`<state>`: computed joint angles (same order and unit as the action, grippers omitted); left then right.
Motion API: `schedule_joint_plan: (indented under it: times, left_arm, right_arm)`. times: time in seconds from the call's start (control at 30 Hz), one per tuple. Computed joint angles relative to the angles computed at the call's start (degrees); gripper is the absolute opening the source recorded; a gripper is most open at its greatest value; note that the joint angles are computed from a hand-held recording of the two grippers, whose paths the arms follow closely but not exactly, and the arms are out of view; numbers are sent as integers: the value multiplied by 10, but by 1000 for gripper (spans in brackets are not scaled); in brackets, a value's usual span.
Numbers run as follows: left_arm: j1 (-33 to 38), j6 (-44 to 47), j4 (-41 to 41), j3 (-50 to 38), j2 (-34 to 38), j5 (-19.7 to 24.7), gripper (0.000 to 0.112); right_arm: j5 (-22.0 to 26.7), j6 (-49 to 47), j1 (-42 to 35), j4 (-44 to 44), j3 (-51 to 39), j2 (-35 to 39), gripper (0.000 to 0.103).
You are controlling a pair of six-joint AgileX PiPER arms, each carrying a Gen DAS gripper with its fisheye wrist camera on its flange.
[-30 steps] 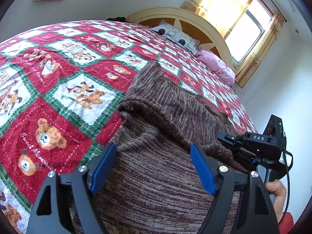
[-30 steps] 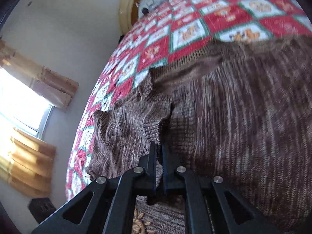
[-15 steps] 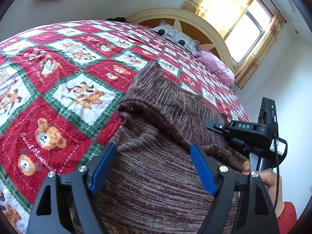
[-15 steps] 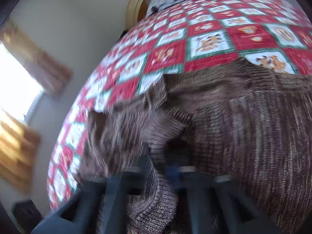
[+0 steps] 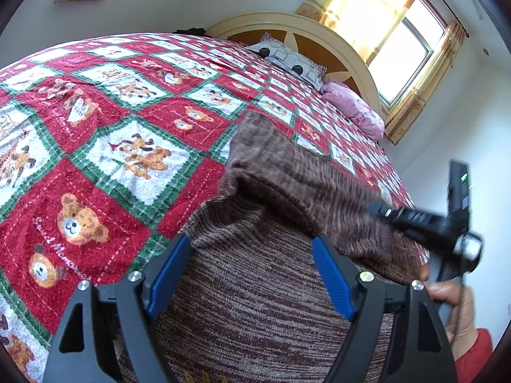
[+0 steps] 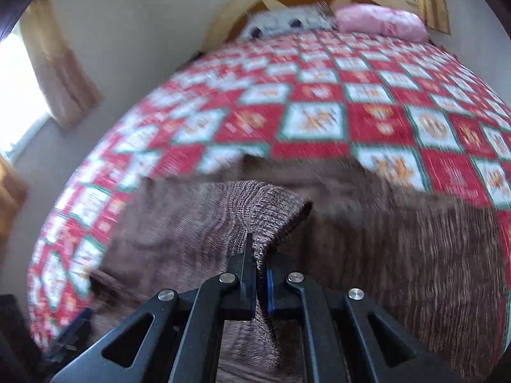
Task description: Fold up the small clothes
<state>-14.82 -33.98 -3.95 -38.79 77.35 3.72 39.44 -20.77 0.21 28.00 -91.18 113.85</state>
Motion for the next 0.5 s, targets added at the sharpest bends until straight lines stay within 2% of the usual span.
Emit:
schedule_joint_plan:
  times: [0.07,0.13,0.3,0.37,0.43,0.5]
  left_arm:
    - [-1,-22,22,-1,0,2,82]
    - [0,-10,10,0,0,1,82]
    - [1,16,-16,0,-1,0,82]
    - [0,-10,10,-1,0,2,82]
    - [-1,-17,17,-1,0,2,82]
    - [-1,-16,16,-1,0,2,82]
  right_arm:
    - [-30,11,-1,-15,28,3,4]
    - [-53,-27,-11,31,53,0,4]
    - [-47,-17,-13,26,40,8,4]
    - [-31,-46,-29,74,38,8,4]
    - [0,-98,-66,174,44,7,10]
    - [0,-98,-95,197,64,-12,10]
